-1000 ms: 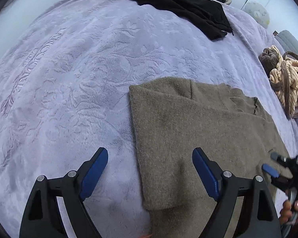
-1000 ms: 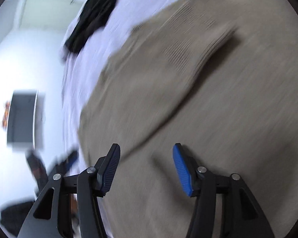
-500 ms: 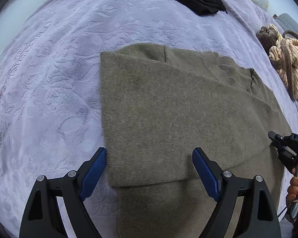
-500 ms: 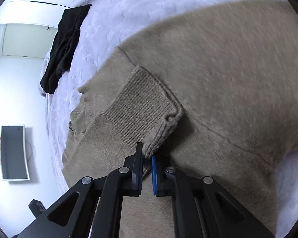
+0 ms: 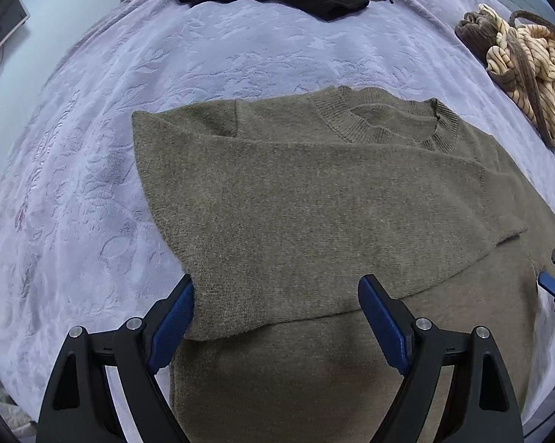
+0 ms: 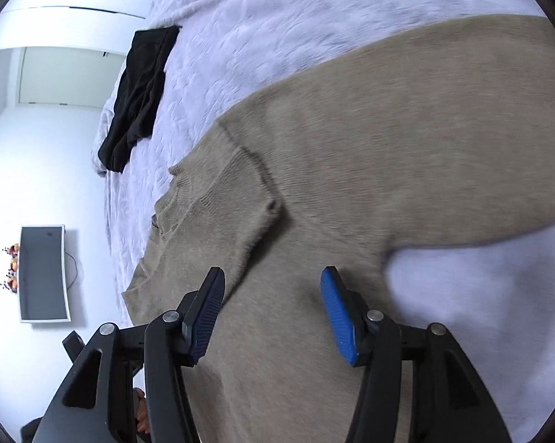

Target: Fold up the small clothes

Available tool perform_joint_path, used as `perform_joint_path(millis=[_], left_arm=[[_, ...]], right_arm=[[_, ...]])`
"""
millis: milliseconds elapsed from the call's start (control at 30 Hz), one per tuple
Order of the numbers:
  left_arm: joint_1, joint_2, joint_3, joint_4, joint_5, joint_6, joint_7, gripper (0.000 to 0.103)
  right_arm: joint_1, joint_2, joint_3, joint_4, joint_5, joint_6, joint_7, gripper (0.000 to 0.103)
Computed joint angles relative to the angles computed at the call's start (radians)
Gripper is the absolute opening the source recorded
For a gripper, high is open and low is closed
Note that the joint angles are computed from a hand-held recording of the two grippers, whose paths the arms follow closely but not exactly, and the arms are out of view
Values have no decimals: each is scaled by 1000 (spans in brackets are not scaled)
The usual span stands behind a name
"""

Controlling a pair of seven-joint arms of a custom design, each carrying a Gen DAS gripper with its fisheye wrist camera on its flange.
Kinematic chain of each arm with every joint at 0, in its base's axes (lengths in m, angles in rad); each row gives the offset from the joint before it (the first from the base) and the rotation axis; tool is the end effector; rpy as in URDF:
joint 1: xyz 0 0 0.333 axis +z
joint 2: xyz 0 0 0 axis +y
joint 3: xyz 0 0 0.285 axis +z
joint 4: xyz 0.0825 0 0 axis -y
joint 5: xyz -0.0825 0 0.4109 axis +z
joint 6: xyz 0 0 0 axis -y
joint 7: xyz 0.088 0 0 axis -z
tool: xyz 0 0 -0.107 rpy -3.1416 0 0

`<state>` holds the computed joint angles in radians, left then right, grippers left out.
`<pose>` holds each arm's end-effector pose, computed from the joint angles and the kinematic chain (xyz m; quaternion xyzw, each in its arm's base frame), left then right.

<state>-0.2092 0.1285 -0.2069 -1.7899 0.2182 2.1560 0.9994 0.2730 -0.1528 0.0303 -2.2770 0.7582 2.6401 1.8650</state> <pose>0.5939 -0.2480 0.4618 -0.7206 0.6777 -0.0904 0.1153 0.5365 0.1496 0.4258 -0.4498 0.8230 0.1122 0.3282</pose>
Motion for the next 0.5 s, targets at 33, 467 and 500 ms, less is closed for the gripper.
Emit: perform_joint_path(millis=[33, 467, 500], left_arm=[[-4, 11, -2, 17, 7, -11, -4, 87], [-64, 109, -11, 182, 81, -134, -51, 87], [-69, 103, -10, 178, 95, -135, -53, 87]], right_arm=[[-6, -23, -4, -22, -5, -8, 6, 58], [-22, -155, -58, -166, 70, -42, -11, 58], [-23, -163, -61, -174, 74, -45, -15, 58]])
